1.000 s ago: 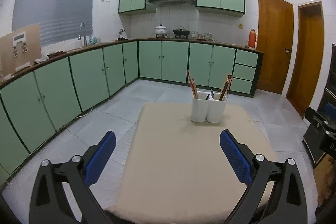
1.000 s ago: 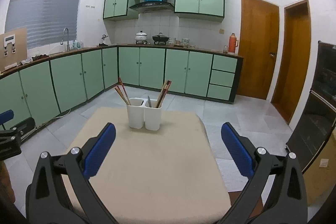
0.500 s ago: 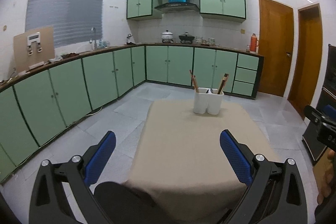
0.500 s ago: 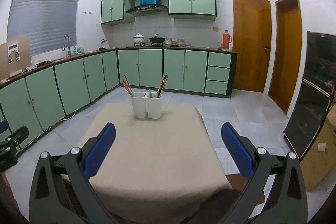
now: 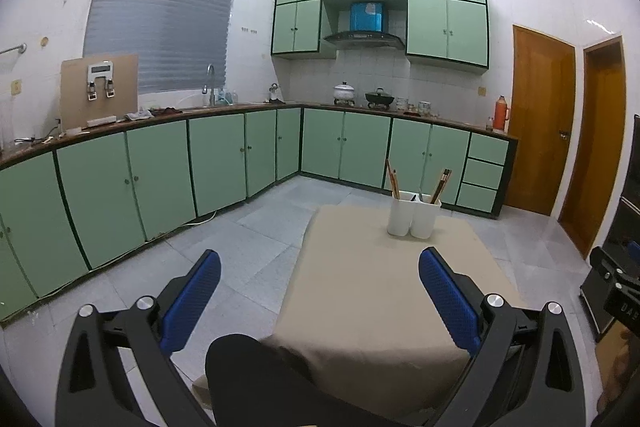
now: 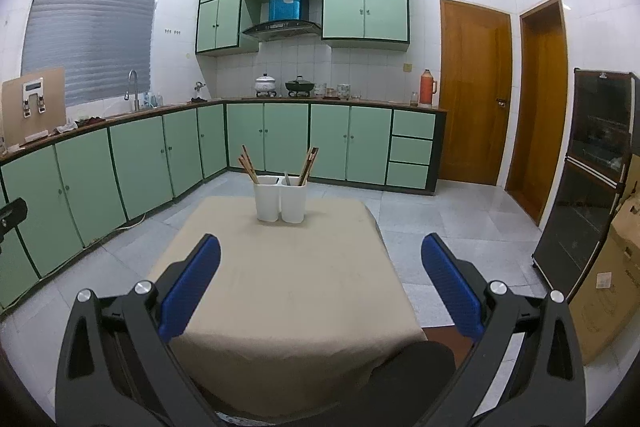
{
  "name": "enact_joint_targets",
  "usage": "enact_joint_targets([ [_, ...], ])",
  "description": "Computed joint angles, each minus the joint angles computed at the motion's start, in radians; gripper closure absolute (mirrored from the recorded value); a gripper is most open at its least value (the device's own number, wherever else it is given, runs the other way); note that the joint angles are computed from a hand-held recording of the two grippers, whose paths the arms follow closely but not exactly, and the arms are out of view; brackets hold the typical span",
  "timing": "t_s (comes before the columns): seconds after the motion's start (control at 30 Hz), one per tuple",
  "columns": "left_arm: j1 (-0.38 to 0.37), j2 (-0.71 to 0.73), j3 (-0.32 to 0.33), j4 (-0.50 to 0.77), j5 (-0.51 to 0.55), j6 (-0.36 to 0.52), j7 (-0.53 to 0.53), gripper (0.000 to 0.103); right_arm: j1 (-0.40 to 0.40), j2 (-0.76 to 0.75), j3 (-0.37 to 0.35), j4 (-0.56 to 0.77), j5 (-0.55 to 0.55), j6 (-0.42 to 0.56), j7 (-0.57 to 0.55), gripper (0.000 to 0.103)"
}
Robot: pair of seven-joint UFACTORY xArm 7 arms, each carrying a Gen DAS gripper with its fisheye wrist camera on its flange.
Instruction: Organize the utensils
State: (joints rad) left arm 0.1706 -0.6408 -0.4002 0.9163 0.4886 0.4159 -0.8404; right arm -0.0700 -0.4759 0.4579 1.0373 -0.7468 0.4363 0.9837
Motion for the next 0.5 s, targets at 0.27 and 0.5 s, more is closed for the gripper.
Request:
enact_joint_targets([
  [0.27, 0.006, -0.022, -0.028, -0.006, 0.017, 0.026, -0.017, 0.006, -0.056, -0.044, 0.021, -0.036, -0.031, -0.054, 0.061, 0.006],
  [0.5, 0.013, -0.026, -0.039, -0.001, 0.033, 0.034, -0.036, 0.006, -0.071, -0.069, 0.027, -0.065, 0.001, -0.073, 0.054, 0.006],
])
